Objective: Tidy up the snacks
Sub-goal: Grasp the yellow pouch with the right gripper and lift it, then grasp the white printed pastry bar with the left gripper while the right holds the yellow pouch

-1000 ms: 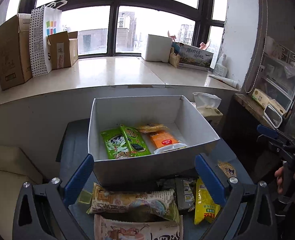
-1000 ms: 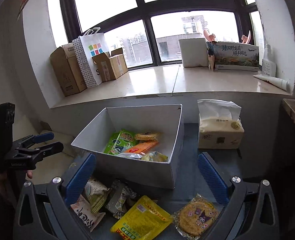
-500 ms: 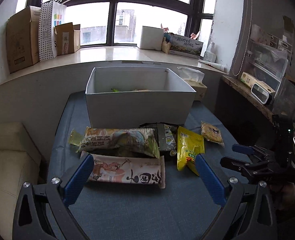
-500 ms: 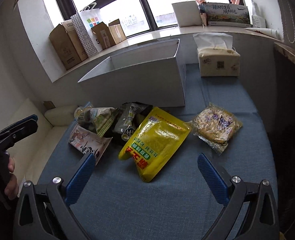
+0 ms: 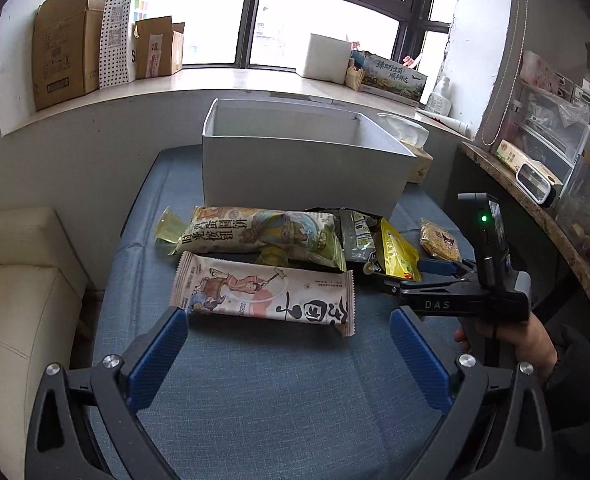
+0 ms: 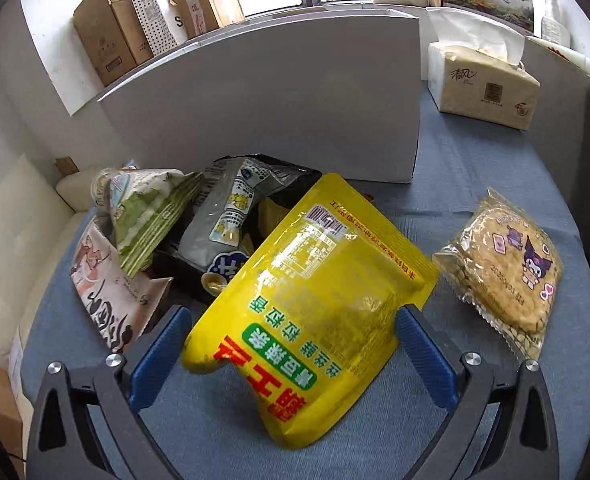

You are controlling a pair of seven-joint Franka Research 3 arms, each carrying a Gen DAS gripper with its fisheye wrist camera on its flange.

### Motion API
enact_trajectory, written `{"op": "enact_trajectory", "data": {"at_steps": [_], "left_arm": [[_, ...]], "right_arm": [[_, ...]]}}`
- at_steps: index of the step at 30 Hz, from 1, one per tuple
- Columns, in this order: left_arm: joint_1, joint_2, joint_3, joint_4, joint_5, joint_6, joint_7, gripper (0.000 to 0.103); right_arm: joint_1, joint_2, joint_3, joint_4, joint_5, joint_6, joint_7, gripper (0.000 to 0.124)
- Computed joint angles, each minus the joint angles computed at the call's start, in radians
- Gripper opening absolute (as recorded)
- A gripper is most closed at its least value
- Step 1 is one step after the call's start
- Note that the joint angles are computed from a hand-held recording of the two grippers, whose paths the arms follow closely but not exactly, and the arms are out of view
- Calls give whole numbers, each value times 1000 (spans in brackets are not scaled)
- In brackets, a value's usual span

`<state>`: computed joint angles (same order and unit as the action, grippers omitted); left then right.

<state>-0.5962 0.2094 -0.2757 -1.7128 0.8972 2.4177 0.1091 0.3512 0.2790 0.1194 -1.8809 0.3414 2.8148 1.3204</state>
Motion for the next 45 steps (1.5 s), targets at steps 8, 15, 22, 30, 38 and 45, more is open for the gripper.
{"op": "enact_trajectory", "data": {"at_steps": [8,15,22,30,38,45], "left_arm": [[17,6,0,-27,-52,8,7,103],[11,49,4,1,-104,-8,35,103],[-4,70,13,29,-114,-26,62,103],[-7,178,22,156,-138,-55,331,103],[102,282,-30,297,-360,-17,1065,103],[174,362,-73,399,-622,-98,1435,103]], "right_arm": [[-16,-13,9,-26,4,23,-33,89],[-61,-106,56,-139,181,91,-198,36],[-81,-238,81,-218,624,66,-557,25],[7,-381,-13,-303,839,23,-749,25],[22,-400,-60,-336,874,-10,-743,25],[17,-407,-65,-344,864,-15,-732,25]]}}
